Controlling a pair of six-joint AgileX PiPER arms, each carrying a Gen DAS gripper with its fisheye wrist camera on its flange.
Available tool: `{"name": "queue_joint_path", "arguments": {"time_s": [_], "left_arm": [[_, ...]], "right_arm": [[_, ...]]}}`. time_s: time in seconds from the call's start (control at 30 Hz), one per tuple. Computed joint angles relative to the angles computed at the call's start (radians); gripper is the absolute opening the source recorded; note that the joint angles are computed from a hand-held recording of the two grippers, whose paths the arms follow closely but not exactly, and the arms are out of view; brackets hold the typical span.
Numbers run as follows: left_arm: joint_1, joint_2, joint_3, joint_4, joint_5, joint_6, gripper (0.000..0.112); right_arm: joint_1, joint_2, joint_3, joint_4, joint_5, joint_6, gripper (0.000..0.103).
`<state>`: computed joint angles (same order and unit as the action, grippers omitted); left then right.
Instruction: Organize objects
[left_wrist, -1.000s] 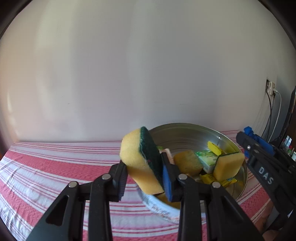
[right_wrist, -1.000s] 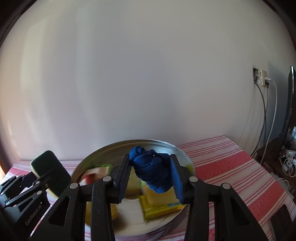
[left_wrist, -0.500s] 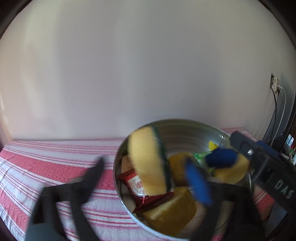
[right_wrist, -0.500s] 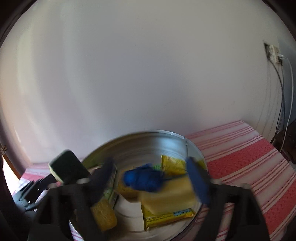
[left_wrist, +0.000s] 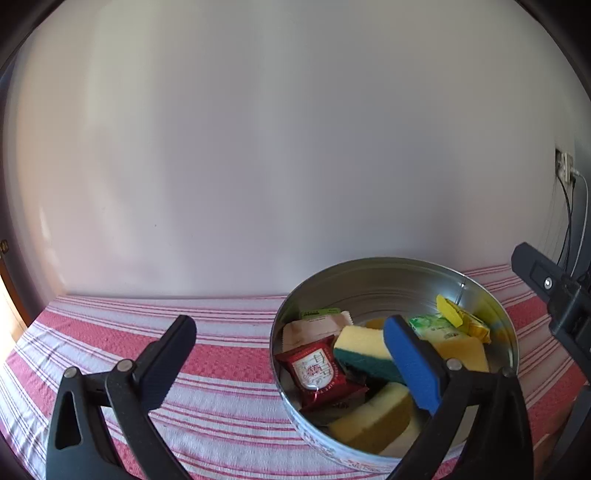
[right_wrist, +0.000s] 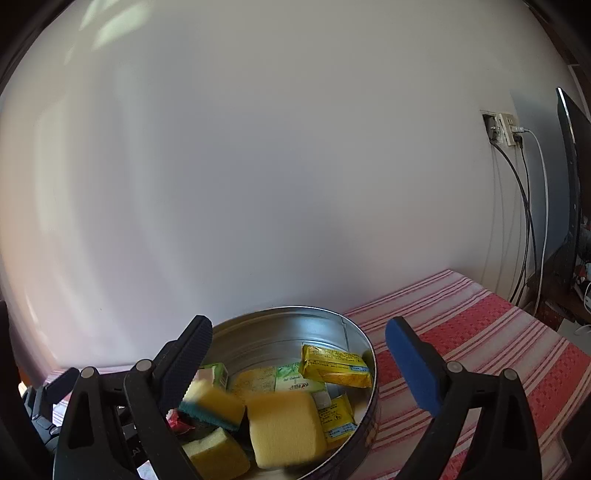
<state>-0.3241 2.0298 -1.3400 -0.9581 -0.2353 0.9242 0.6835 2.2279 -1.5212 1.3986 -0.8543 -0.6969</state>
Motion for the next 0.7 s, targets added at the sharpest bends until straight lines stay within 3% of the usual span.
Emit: {"name": "queue_joint_path", "arguments": {"time_s": [0.13,0.23,0.4,0.7], "left_arm": [[0.02,-0.04,0.042,0.086,0.017,-0.097,0.103],[0.004,-0.043,0.033,-0.005,0.01,-0.014,0.103],[-0.014,-0.035,0.036,-0.026,-0.025,0.014,0.103],[-0.012,-0.063,0.054,-0.029,0.003,0.012,0.103]], "right_arm": [[0.0,-0.007,0.021,-0.03,-0.003,0.051,0.097],[0.005,-0.012,0.024,-0.034,0.001,0.053,0.097],[0.014,-0.016,0.033,-0.046,-0.009,0.056,0.097],[0.008,-0.017,0.025,-0.023,0.005,0.026,0.097]]}}
